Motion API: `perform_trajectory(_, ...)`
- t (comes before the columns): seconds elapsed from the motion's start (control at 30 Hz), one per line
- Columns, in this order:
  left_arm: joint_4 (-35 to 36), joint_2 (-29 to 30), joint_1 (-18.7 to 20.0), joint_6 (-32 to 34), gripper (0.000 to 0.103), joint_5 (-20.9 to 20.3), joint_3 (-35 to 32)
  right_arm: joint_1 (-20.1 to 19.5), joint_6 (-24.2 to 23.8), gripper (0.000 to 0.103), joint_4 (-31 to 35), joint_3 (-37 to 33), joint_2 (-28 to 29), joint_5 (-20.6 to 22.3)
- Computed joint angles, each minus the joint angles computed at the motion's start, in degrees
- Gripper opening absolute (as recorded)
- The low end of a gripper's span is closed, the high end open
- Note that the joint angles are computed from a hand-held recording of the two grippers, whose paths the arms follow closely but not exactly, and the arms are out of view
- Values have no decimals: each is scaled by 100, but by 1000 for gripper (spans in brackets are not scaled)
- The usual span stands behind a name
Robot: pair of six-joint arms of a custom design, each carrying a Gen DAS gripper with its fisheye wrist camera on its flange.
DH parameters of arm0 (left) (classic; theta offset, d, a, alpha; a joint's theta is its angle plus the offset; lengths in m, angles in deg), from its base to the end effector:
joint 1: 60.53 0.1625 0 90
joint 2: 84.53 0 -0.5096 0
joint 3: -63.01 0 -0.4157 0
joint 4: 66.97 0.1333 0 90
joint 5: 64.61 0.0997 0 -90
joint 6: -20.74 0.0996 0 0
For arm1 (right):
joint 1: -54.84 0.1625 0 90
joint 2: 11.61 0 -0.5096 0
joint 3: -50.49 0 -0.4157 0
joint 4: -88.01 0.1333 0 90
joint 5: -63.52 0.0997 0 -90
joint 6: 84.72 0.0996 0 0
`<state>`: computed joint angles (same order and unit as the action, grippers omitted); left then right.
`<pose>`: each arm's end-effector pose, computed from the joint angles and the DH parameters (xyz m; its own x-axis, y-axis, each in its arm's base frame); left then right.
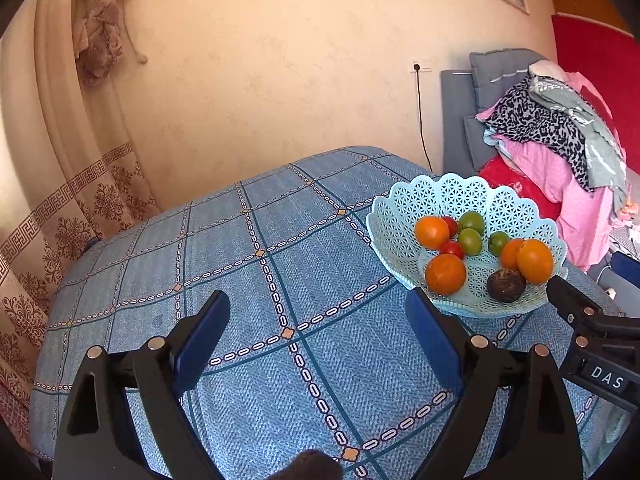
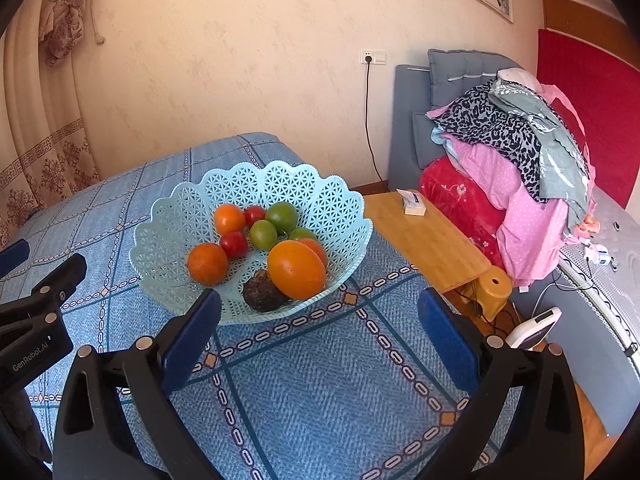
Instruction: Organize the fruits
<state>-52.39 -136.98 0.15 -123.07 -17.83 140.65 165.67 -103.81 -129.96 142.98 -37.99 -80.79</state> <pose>-0.1567 -0.6905 0.2665 -0.5358 0.2470 -0.8074 0.7802 0.5104 -0.3617 0.3061 -0.6572 0.0694 -0.7011 0.2924 0.6504 -0.4201 0.5676 -0.7080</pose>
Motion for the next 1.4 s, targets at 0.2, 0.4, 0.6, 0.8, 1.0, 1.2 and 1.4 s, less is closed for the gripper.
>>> perform_trajectory(0.2,25,37,1,-56,89,-48,-40,-12,-10,100,22,-26,14,-19)
perform_trajectory(0.4,118,89,16,-122,89,-78,-109,-31,29,100,108,-32,12,21)
perform_trajectory(0.6,82,118,9,-69,89,-125,-107,-48,69,100,169,-36,6,55)
perform_trajectory(0.8,54,142,-4,4,89,-148,-103,-64,15,100,144,-46,23,67)
perform_trajectory(1.0,9,168,-19,90,89,-187,-93,-99,105,100,240,-32,12,68)
perform_trajectory(1.2,-10,200,-29,151,89,-211,-100,-108,107,100,229,-15,3,93)
perform_trajectory(1.4,-59,202,-43,235,89,-202,-63,-112,111,100,232,-12,2,102)
